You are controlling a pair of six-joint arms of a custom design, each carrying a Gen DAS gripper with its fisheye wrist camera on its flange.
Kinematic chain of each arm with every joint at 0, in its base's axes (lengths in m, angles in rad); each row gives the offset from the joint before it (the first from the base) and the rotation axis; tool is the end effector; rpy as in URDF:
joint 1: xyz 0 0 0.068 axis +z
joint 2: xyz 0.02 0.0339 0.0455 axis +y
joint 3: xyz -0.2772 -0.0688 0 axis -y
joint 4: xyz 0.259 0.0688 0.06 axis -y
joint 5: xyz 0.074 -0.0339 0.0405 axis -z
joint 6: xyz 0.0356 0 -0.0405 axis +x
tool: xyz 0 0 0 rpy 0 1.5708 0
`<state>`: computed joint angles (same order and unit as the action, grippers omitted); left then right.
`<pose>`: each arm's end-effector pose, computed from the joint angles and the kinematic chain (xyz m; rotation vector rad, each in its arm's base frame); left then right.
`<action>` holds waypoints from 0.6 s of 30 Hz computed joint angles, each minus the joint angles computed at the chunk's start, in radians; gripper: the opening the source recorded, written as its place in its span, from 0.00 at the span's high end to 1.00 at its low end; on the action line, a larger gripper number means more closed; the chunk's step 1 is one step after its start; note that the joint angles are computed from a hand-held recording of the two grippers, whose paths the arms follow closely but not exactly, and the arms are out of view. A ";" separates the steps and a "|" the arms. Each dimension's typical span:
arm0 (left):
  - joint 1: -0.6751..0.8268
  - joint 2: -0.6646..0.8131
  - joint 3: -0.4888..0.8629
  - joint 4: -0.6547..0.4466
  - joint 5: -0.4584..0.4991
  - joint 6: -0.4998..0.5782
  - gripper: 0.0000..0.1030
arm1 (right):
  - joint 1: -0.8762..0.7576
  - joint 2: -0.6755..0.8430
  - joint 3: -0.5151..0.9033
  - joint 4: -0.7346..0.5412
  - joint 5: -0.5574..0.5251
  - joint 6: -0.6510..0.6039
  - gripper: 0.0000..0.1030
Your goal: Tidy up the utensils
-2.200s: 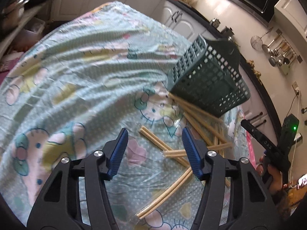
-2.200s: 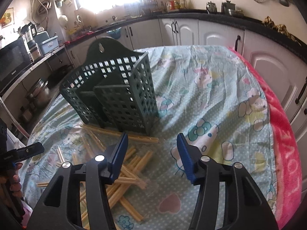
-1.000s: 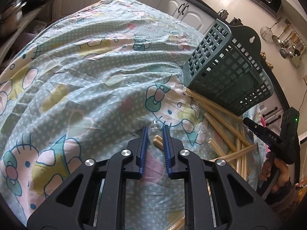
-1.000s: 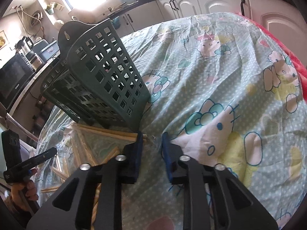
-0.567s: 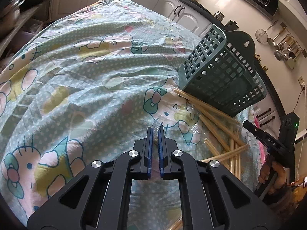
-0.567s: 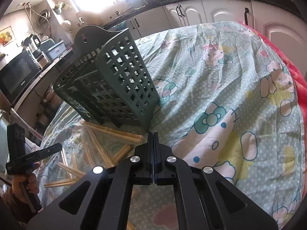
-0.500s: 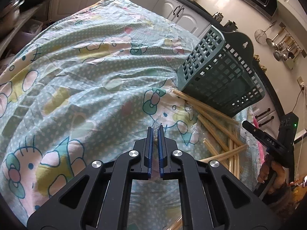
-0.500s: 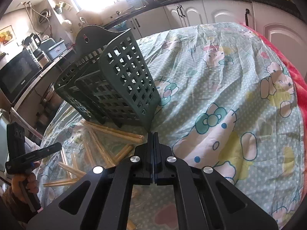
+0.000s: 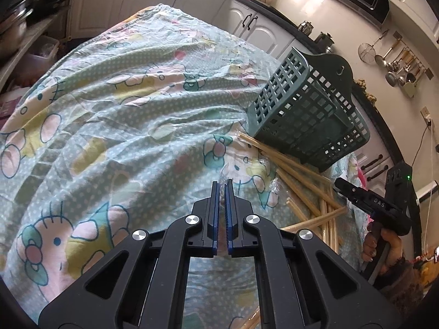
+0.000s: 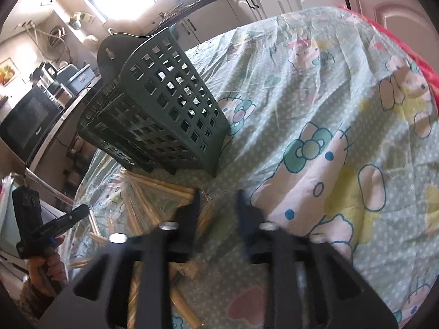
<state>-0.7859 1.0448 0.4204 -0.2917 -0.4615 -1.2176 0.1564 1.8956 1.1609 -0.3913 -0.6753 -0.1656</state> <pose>0.1459 -0.1236 0.1665 -0.6971 2.2903 -0.3806 0.3765 0.0819 0.1552 -0.6109 2.4937 0.8959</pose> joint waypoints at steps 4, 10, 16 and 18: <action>0.012 -0.023 -0.004 -0.017 -0.001 0.000 0.99 | 0.016 -0.010 -0.008 0.006 0.009 -0.007 0.74; 0.024 -0.076 0.001 -0.062 -0.017 0.012 0.99 | 0.036 -0.066 -0.044 0.035 0.033 -0.039 0.96; 0.031 -0.147 0.023 -0.136 -0.052 0.027 0.99 | 0.049 -0.184 -0.078 0.040 0.012 -0.055 0.98; 0.029 -0.172 0.038 -0.169 -0.070 0.035 0.99 | 0.053 -0.220 -0.079 0.030 0.001 -0.060 0.98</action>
